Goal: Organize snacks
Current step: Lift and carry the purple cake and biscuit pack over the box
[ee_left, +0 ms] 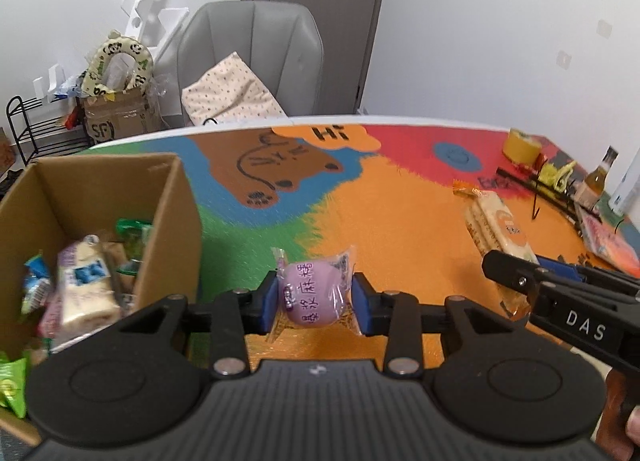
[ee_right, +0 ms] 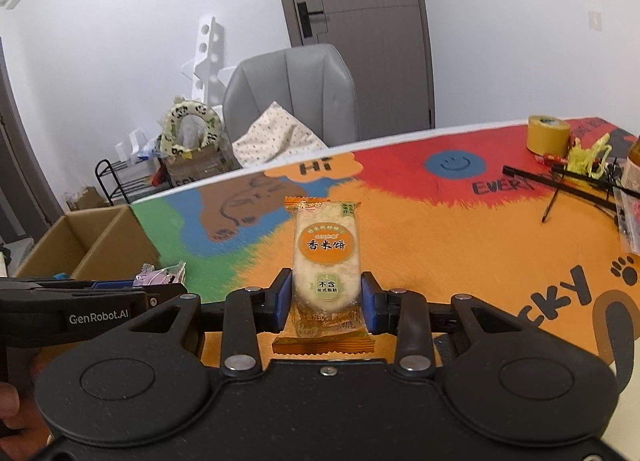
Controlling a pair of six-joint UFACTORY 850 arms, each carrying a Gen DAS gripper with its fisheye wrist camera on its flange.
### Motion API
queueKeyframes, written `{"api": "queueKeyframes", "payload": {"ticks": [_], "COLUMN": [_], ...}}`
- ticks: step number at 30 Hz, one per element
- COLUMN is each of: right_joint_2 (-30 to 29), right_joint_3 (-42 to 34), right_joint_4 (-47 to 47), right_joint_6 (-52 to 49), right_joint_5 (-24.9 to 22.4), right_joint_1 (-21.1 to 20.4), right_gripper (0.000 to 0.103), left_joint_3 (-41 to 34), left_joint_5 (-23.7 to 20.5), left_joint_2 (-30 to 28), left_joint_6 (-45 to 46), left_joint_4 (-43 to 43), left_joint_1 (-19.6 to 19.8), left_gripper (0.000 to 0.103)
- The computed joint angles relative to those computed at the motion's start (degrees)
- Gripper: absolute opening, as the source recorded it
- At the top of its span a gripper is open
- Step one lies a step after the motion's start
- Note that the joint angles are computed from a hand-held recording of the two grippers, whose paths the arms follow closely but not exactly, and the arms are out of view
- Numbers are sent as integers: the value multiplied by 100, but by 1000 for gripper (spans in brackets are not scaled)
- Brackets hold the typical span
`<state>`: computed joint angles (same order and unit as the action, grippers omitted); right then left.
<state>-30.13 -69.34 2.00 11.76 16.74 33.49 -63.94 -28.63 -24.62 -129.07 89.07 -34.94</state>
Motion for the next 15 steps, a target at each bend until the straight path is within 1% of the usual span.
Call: {"api": "queueKeyframes", "payload": {"ticks": [6,10,15], "right_joint_2": [140,222,232], "right_joint_3": [67,93,42], "right_joint_4": [102,332,176], "right_joint_6": [-101,-392,-267], "right_joint_5": [140,233,284], "right_joint_1": [135,258,379], "right_gripper": [33,33,33], "left_joint_3": [362,578,907], "left_joint_5": [-161,-260,-437], "left_joint_2": [413,647,1019], "left_joint_6": [-364,-435,-608], "left_joint_4": [329,325,420], "left_joint_1": [-24,-19,-10], "left_gripper": [37,37,37]}}
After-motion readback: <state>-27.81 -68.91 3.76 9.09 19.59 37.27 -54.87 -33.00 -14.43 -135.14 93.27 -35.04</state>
